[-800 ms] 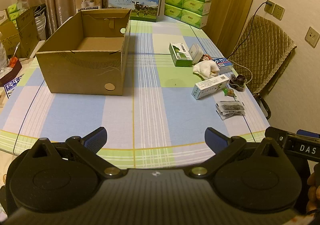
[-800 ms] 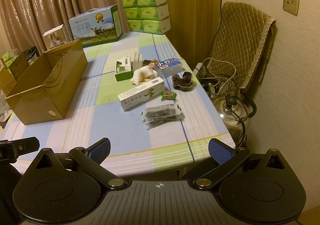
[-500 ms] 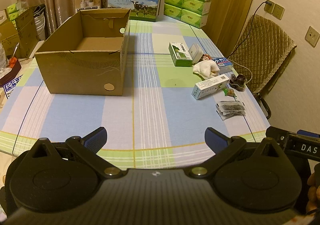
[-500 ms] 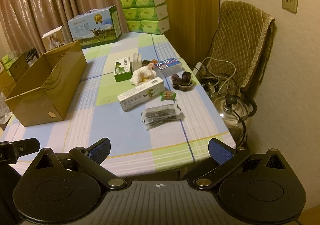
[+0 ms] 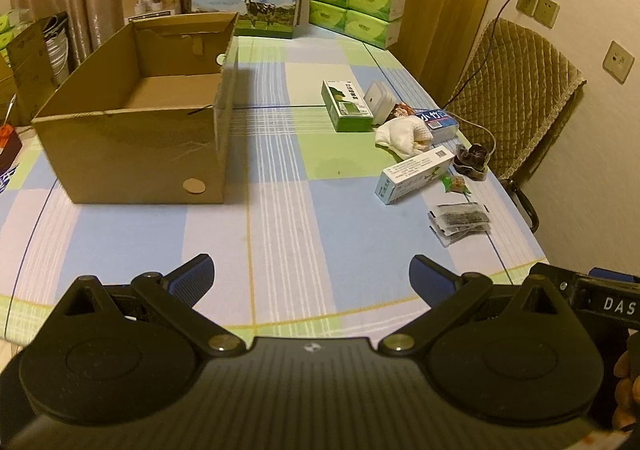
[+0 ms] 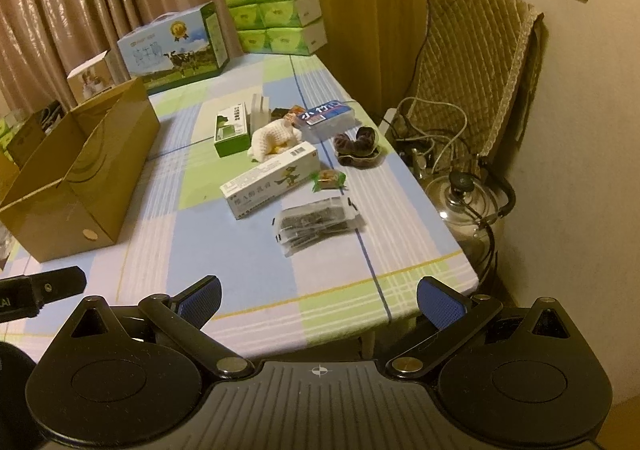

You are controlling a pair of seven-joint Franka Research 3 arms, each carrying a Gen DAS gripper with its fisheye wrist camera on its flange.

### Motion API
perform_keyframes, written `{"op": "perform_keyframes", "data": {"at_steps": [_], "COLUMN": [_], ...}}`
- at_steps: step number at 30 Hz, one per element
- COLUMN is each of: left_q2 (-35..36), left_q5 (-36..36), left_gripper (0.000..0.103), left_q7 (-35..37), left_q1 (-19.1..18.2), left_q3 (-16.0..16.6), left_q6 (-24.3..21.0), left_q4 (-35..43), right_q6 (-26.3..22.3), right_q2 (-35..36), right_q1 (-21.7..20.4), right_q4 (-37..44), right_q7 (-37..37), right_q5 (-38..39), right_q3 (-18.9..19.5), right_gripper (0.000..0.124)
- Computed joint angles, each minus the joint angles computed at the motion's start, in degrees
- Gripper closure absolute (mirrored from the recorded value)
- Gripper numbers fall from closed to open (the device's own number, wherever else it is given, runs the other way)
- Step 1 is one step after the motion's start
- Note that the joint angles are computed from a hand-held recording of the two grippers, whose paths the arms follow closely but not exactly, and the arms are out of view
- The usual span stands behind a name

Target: Organize objects

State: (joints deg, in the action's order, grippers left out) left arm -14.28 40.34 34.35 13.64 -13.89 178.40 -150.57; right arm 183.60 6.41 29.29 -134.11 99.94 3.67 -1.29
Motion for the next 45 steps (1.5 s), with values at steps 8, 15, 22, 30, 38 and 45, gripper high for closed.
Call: {"op": "perform_keyframes", "data": {"at_steps": [8,15,22,30,38,45], "left_q2": [9.6,17.5,23.0,25.9,28.5,35.1], "left_q5": [8.1,11.9,11.8,2.5,-5.7,-6.9], "left_gripper": [0.001,0.002,0.002,0.001,0.001,0.012], "left_q7": [-3.2,-4.1,-3.1,4.8,15.6,30.0], "left_q1": [1.0,-3.1,-8.0,-9.9,-8.9,-3.3], "left_q3": [0.7,5.9,11.1,12.9,10.7,2.6], "left_q6": [0.3,0.2,1.0,2.6,5.1,8.9], "left_q4": [7.8,14.9,20.0,20.9,22.0,27.9], "right_q6": [-0.7,-2.0,-5.5,-6.0,-7.2,-6.2], "right_q2": [6.4,15.1,23.3,30.9,31.8,28.7], "right_q1": [0.2,-4.8,-2.9,6.5,13.9,8.8], "right_q4": [6.5,15.3,24.8,34.0,33.7,30.1], "right_q7": [-0.1,-3.0,-1.3,4.4,8.3,8.3], "right_q5": [2.5,9.9,12.4,7.5,-0.8,0.6], "right_q3": [-0.3,5.4,3.8,-6.6,-16.3,-12.2], "right_gripper": [0.023,0.044,0.044,0.044,0.087,0.091]}}
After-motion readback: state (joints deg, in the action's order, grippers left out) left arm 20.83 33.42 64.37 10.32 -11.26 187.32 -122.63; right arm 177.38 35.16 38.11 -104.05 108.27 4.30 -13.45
